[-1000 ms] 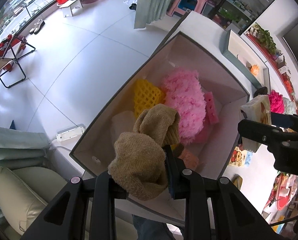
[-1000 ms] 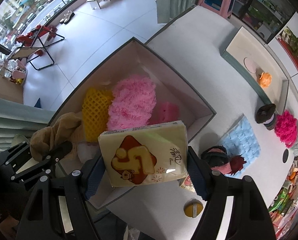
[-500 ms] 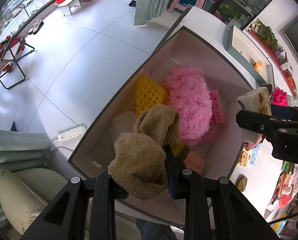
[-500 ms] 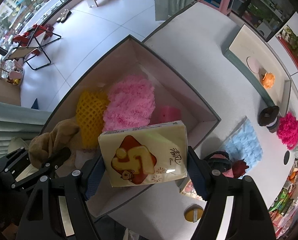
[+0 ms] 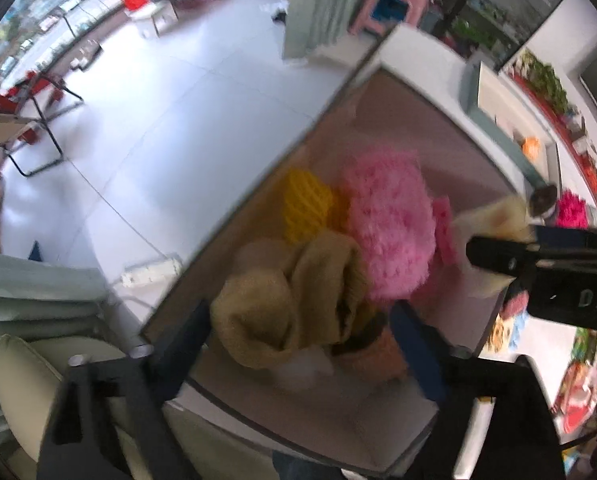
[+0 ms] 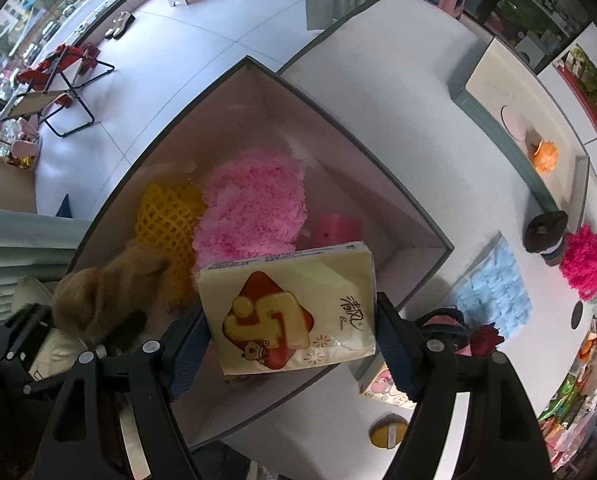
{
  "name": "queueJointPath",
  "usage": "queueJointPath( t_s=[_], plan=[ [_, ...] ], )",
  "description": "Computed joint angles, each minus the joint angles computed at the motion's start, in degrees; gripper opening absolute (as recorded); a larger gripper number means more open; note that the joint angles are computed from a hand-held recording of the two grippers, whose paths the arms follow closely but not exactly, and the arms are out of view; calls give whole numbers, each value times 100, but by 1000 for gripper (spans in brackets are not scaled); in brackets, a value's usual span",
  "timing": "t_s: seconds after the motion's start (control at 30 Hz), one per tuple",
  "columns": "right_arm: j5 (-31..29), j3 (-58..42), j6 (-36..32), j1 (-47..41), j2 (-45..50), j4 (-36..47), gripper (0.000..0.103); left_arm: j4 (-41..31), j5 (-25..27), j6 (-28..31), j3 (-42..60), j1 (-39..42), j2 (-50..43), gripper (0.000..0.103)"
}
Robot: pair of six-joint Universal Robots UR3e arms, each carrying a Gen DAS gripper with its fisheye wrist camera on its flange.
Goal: Organize soft objects
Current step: 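Lower the tan cloth and tissue pack into the box and open both tools, then move both tools from the box over the red rose and bear-print pack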
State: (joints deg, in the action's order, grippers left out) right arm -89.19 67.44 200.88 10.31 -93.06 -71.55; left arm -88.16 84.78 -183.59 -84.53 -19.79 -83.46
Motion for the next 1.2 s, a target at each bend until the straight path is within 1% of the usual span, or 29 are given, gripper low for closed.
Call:
queueJointPath(
  t_s=[0.07,0.1,0.13,0.17,0.27,0.37,0.47,0.5,0.53,0.57,0.63,0.67,0.7,0.73,0.77,0.83,0.87,0.93,0.97,1.03,1.07,1.1,1.13,1.17,1.2],
  plan=[
    [43,79,-51,-78,-98,2,85,-58,-63,57,71,64,38,93],
    [97,113,-79,-125,-137,26,96,-77,-116,64,83,102,53,93],
    [152,212,-98,-193,-239,0,103,-82,-161,73,93,137,62,98],
    [180,375,-112,-248,-392,-123,103,-70,-174,67,98,164,106,103],
    [250,531,-151,-352,-640,-144,103,38,-301,42,76,275,341,103],
    [284,678,-138,-482,-994,-173,103,292,-631,6,99,471,683,103],
    [343,761,13,-721,-1454,-97,103,642,-1015,-116,417,658,813,103],
    [347,772,60,-812,-1578,-55,103,756,-1006,-241,601,623,746,103],
    [252,733,274,-871,-1716,16,103,846,-874,-391,830,545,643,103],
    [118,689,528,-897,-1823,101,103,953,-494,-651,1282,298,394,103],
    [24,636,826,-951,-1967,247,103,1121,134,-1056,2028,-132,-85,103],
    [36,650,944,-959,-2059,324,103,1203,315,-1232,2321,-287,-258,103],
    [43,678,1002,-956,-2112,375,103,1278,323,-1358,2482,-345,-332,103],
    [-26,694,1202,-799,-2120,394,103,1406,198,-1484,2575,-356,-377,103],
    [-56,755,1297,-736,-2153,375,103,1687,-124,-1692,2589,-302,-381,103],
    [-93,795,1658,-513,-2133,346,103,2038,-502,-2045,2639,-273,-428,103],
    [-93,801,1801,-434,-2130,338,103,2051,-519,-2193,2747,-305,-489,103],
    [-137,748,2156,-231,-2117,337,103,1965,-310,-2674,3210,-465,-721,103],
    [-158,728,2349,-119,-2114,317,103,1911,-18,-2927,3557,-644,-901,103],
    [19,768,2460,-144,-2163,231,103,1875,620,-3014,4141,-1048,-1262,103],
    [130,751,2443,-175,-2152,224,103,1759,1092,-2964,4654,-1342,-1564,103],
    [117,702,2447,-140,-2114,238,103,1742,1351,-2850,4926,-1504,-1751,103],
    [82,650,2371,-108,-2095,264,103,1696,1509,-2691,5195,-1639,-1914,103],
    [11,623,2322,-98,-2123,295,103,1645,1473,-2467,5347,-1698,-2003,103],
    [-30,621,2271,-128,-2165,324,103,1545,1184,-2184,5402,-1653,-2012,103]
  ],
)
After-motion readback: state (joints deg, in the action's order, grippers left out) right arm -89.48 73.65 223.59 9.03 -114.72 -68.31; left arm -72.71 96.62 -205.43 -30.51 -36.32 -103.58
